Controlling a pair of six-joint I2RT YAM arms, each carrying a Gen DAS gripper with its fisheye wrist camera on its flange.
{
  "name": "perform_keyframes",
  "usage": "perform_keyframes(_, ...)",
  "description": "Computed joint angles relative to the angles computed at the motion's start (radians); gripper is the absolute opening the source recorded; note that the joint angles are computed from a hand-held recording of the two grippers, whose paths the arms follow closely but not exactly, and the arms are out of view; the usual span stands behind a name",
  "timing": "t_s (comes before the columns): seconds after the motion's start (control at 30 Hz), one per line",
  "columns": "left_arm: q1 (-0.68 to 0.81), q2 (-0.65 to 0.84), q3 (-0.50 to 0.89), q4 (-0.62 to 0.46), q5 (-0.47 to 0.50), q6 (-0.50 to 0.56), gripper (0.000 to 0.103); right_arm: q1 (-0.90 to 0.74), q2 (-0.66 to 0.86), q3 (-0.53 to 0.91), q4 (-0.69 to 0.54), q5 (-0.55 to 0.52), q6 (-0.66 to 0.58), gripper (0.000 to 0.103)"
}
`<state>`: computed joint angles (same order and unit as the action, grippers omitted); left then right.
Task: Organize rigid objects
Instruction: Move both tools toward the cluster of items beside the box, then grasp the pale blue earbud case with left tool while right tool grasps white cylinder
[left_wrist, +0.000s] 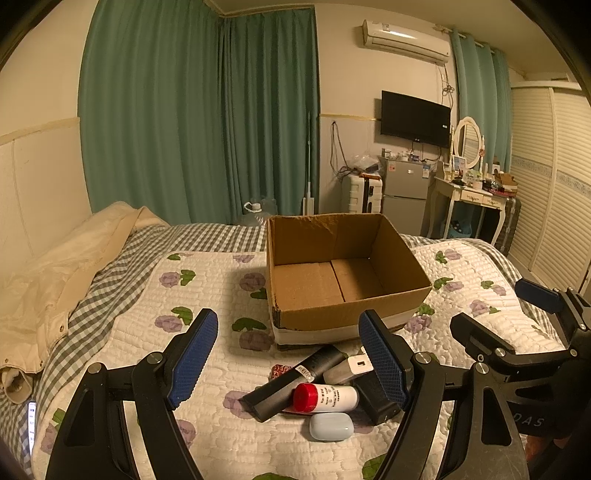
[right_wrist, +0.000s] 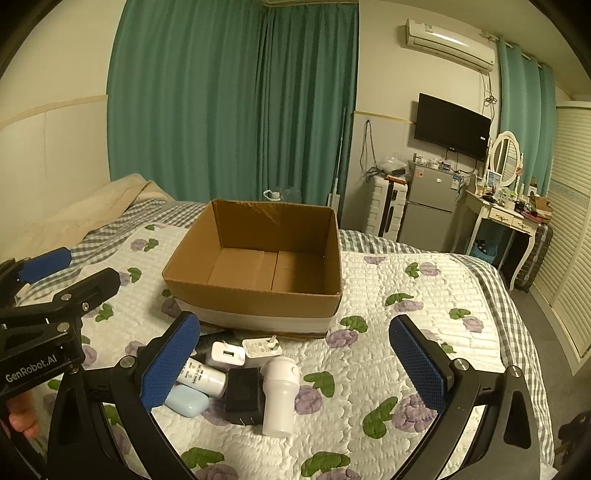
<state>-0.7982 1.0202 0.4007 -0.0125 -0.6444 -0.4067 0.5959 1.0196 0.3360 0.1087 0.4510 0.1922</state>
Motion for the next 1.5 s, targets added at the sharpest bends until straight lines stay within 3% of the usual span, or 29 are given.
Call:
perform_keyframes(0.13,0.034,0.021,-0.009,0.007,0.039,-0.001,0.081,-0.018,0.073,0.013,0.012,-0.033,-0.011,0.103)
perform_keyframes(0.27,0.075,0.082,-0.016,0.031,0.092,-0.001,0.081,-0.040,0.252,0.039,0.062,-0.103,-0.020,0.102)
perform_keyframes(0.43,0.123,0.221,-0.029,0.090,0.145,0.005,0.081,-0.054,0.524,0.088,0.156,-0.165,-0.042,0.086)
perform_keyframes(0.57,0.161,0.335,-0.016,0.131,0.182,0.010,0.081,-0.078,0.617,0.114,0.182,-0.224,-0.044,0.077)
perform_keyframes(0.7,0.139,0.398,0.004,0.116,0.185,-0.010,0.081,-0.109,0.622,0.106,0.179,-0.258,-0.036,0.063)
perform_keyframes(0.93,0.102,0.519,0.029,0.132,0.247,-0.014,0.081,-0.117,0.590,0.100,0.154,-0.266,-0.029,0.061)
perform_keyframes(1.17,0.101,0.644,0.078,0.195,0.404,-0.003,0.079,-0.200,0.527,0.085,0.125,-0.317,-0.011,0.061)
perform_keyframes(1.27,0.110,0.718,0.114,0.215,0.421,0.012,0.078,-0.208,0.531,0.087,0.123,-0.325,-0.010,0.061)
perform_keyframes(1.3,0.116,0.733,0.120,0.221,0.429,0.009,0.071,-0.207,0.534,0.088,0.123,-0.324,-0.012,0.061)
perform_keyframes(1.33,0.134,0.747,0.123,0.231,0.457,0.010,0.052,-0.207,0.538,0.090,0.122,-0.323,-0.013,0.061)
perform_keyframes(1.43,0.154,0.725,0.105,0.241,0.500,0.005,0.052,-0.207,0.549,0.090,0.123,-0.320,-0.015,0.061)
perform_keyframes(1.5,0.136,0.693,0.092,0.227,0.473,0.001,0.052,-0.208,0.560,0.091,0.126,-0.321,-0.018,0.061)
